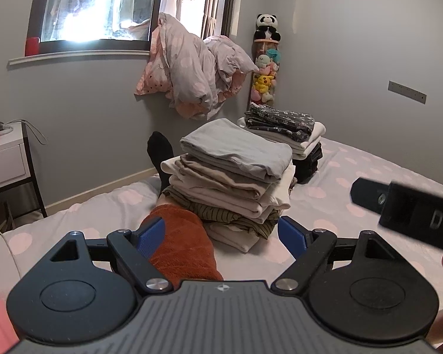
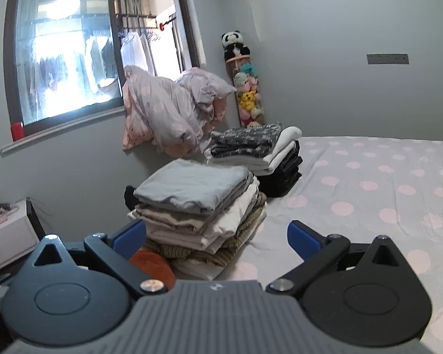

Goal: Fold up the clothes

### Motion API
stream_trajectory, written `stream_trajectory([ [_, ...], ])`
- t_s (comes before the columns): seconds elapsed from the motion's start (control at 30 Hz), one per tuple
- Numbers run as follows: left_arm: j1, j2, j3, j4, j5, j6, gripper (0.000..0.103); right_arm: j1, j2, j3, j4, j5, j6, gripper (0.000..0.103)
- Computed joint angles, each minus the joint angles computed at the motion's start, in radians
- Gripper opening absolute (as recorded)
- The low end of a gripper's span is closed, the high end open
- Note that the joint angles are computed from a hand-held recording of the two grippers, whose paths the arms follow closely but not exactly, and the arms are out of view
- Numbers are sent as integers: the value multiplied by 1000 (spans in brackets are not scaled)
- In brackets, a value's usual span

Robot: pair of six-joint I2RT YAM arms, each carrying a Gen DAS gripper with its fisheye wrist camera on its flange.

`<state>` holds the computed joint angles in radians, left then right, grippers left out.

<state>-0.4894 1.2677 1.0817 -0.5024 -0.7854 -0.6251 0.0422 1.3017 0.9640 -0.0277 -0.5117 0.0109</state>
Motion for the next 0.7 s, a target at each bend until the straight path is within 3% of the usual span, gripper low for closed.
stream_trajectory([
  [0.23, 6, 18, 18, -41, 16, -21, 98, 18, 1, 9, -54, -17, -80, 103],
  [0.7, 1, 16, 12, -40, 2, -16, 98, 37, -18, -35, -7, 29, -37, 103],
])
